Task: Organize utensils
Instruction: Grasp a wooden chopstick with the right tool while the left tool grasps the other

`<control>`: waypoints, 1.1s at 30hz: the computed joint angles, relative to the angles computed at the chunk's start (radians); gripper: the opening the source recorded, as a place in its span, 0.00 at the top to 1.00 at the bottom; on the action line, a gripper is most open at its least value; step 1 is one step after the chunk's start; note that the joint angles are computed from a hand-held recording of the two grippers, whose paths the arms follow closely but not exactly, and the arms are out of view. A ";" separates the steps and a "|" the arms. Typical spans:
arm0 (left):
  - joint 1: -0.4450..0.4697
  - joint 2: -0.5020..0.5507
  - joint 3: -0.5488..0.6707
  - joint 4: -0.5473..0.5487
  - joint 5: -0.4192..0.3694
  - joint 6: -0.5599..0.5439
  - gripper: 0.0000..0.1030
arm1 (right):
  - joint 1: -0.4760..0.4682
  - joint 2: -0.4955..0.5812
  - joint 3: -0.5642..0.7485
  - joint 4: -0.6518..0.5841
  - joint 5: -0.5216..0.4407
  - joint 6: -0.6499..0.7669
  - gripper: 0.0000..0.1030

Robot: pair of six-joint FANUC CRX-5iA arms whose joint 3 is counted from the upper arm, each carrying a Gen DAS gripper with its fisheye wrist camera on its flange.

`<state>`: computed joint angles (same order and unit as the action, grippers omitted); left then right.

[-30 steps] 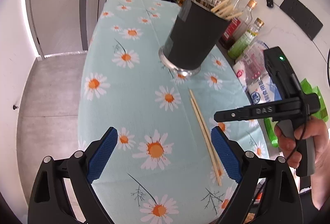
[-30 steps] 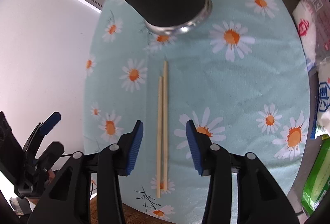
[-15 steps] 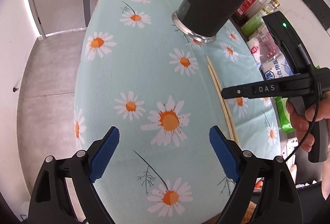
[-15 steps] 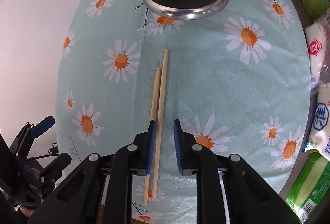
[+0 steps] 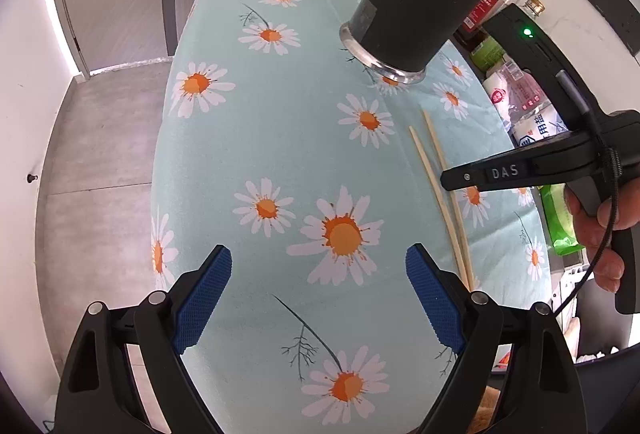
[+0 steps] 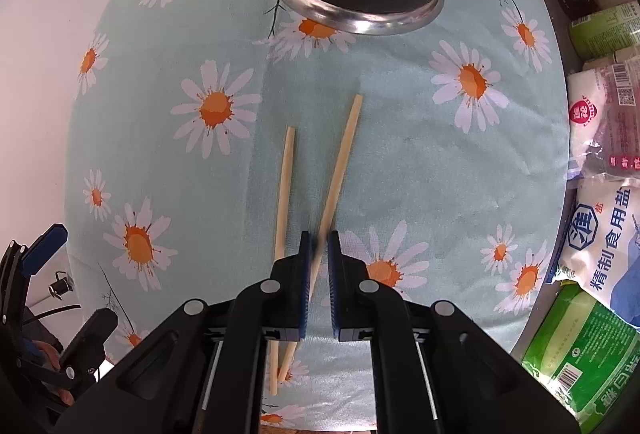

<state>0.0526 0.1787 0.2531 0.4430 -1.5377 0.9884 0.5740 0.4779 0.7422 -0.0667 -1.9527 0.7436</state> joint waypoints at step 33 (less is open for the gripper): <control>-0.267 0.082 0.243 -0.195 -0.169 0.418 0.30 | -0.189 -0.398 -0.347 -0.244 0.317 0.193 0.94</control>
<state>-0.2149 0.2607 0.4960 0.2484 -1.7066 1.4062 0.3853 0.0794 0.3953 -0.3106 -1.6358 0.9370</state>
